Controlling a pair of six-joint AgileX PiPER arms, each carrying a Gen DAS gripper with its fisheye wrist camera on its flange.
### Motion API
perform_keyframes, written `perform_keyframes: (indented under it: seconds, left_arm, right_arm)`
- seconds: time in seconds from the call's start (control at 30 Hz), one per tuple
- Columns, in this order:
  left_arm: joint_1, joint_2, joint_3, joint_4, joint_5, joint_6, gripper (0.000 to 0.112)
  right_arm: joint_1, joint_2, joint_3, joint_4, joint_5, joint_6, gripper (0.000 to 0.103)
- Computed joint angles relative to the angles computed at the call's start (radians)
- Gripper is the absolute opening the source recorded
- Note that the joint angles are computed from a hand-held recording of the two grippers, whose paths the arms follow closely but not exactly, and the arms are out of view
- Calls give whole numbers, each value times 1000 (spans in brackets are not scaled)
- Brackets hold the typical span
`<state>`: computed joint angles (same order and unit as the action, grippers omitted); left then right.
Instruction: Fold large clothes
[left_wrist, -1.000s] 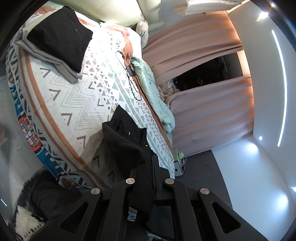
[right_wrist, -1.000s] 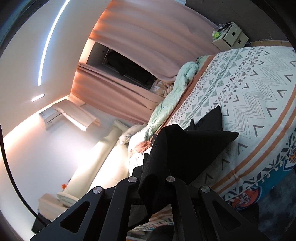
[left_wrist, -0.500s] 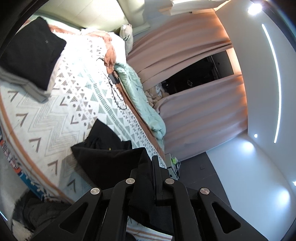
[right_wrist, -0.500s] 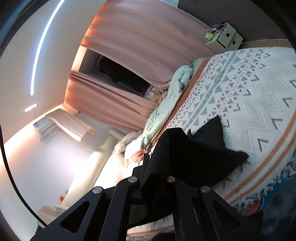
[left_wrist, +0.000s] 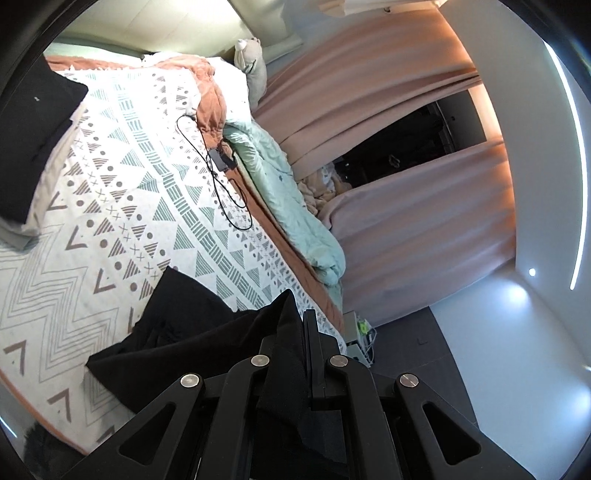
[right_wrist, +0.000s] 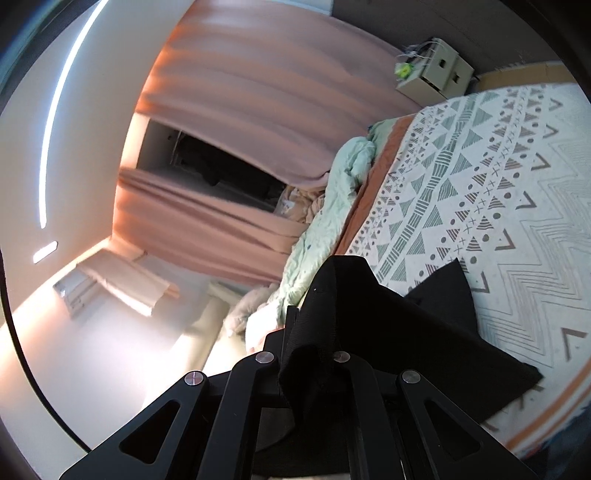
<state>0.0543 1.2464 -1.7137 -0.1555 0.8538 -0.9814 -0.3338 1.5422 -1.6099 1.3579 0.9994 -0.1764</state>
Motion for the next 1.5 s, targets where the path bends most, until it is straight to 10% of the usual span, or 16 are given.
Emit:
perform_keyframes:
  seconds: [0.7, 0.97, 1.27, 1.37, 1.43, 1.5]
  left_arm:
    - [127, 512, -311, -142, 4, 121, 3]
    - [153, 642, -307, -186, -54, 135, 3]
    - [136, 762, -385, -98, -42, 34, 4]
    - [158, 744, -324, -242, -156, 107, 25]
    - [157, 726, -315, -248, -205, 126, 63]
    - [138, 696, -320, -123, -229, 69, 70]
  right_arm:
    - [300, 332, -211, -292, -559, 513, 5]
    - [314, 479, -265, -206, -546, 347, 6]
    - [326, 662, -493, -412, -423, 534, 7]
    - [337, 705, -558, -425, -443, 524, 10]
    - [342, 724, -583, -400, -453, 497, 39]
    - [341, 726, -575, -275, -471, 375, 65]
